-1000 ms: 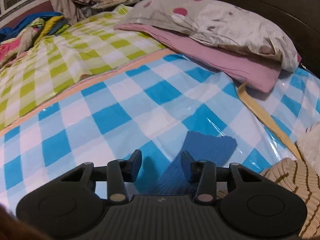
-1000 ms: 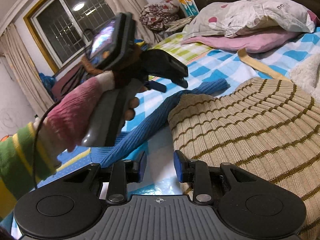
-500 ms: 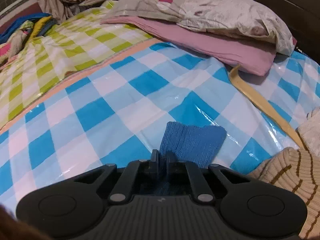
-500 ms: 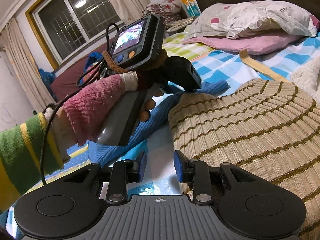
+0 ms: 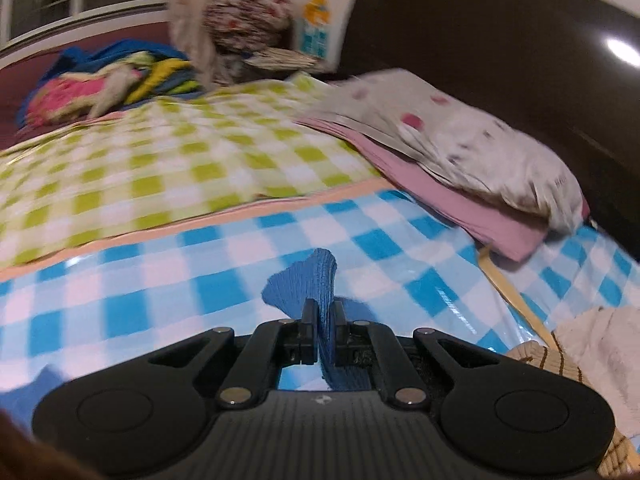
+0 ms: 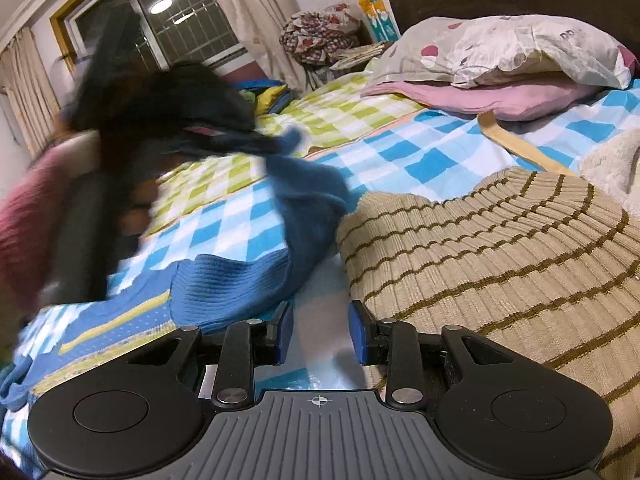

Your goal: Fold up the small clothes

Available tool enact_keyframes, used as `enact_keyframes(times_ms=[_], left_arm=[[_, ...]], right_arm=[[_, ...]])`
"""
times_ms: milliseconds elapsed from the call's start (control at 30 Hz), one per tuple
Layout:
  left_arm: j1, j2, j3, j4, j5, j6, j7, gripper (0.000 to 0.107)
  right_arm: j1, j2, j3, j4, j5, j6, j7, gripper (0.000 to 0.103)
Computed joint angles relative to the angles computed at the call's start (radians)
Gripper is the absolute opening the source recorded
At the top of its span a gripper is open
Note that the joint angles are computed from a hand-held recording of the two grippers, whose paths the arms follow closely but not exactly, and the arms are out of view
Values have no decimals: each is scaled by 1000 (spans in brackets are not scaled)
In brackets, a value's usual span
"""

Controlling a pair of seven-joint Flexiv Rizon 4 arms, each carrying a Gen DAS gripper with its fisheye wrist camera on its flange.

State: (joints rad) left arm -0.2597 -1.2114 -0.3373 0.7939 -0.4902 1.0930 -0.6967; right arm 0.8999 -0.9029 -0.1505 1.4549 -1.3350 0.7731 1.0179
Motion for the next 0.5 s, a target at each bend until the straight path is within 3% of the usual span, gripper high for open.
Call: enact_keyframes(times_ms=[167,267,400,500], left_arm=[[187,142,-143,328,-100,166,93,13],[302,183,-229,473,-162,255,146,13],[411,186,-301,572,-181,353,185,13],[470,177,-320,599,-175,349,166,13]], right_arm=[[12,-16,2,-35,11,-19,-41,32],[18,-57,9,-101,55,-17,-124,32],[44,-144,1,-250,155,-43,-302,32],[61,-224,-10,-394,233,-58,-438,32]])
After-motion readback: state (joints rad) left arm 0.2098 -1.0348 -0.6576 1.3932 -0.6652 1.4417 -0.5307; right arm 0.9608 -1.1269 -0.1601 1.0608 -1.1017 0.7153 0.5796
